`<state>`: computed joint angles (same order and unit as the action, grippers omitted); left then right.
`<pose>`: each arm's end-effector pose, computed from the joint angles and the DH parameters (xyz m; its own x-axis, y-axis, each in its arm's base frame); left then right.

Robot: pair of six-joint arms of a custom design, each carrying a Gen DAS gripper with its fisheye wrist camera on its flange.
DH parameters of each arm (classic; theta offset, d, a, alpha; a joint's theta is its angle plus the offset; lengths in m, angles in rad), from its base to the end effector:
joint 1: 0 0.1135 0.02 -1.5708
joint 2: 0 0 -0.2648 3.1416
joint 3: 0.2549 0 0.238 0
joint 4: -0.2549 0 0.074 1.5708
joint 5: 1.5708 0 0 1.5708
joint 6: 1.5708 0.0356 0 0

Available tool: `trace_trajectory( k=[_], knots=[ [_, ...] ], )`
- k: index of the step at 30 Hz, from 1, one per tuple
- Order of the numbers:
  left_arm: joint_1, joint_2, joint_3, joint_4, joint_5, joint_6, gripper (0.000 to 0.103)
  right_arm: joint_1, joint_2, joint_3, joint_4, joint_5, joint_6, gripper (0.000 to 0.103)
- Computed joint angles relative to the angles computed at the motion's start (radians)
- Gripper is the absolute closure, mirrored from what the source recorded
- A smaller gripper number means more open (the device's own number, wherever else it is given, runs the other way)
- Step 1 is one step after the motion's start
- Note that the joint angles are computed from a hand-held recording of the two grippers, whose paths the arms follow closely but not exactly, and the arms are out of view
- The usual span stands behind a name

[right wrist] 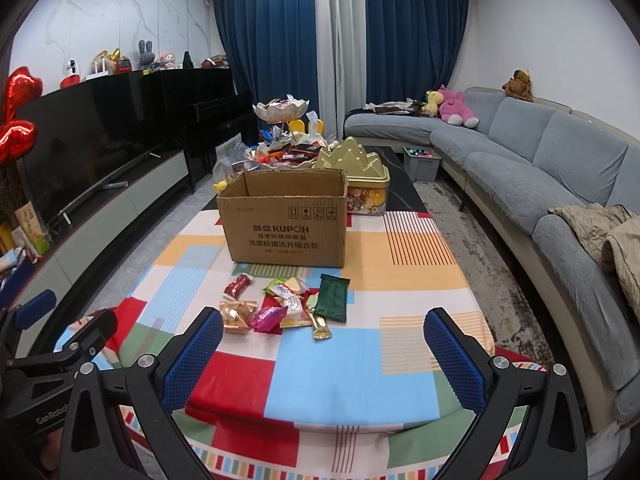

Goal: Organize snacks

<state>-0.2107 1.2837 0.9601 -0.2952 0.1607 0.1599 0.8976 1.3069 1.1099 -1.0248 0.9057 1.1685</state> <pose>0.2642 -0.0623 0.2878 -0.5068 0.2691 -0.8190 0.4200 0.9067 0.0381 0.1599 0.1556 0.2927 -0.5190 0.2600 -0.8143 0.4159 0.9091 0.0252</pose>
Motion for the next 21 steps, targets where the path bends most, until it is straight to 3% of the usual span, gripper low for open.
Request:
trace_trajectory(
  k=[21],
  knots=[
    [0.0, -0.002, -0.003, 0.002, 0.001, 0.002, 0.0, 0.001, -0.005, 0.003, -0.003, 0.0, 0.0, 0.001]
  ],
)
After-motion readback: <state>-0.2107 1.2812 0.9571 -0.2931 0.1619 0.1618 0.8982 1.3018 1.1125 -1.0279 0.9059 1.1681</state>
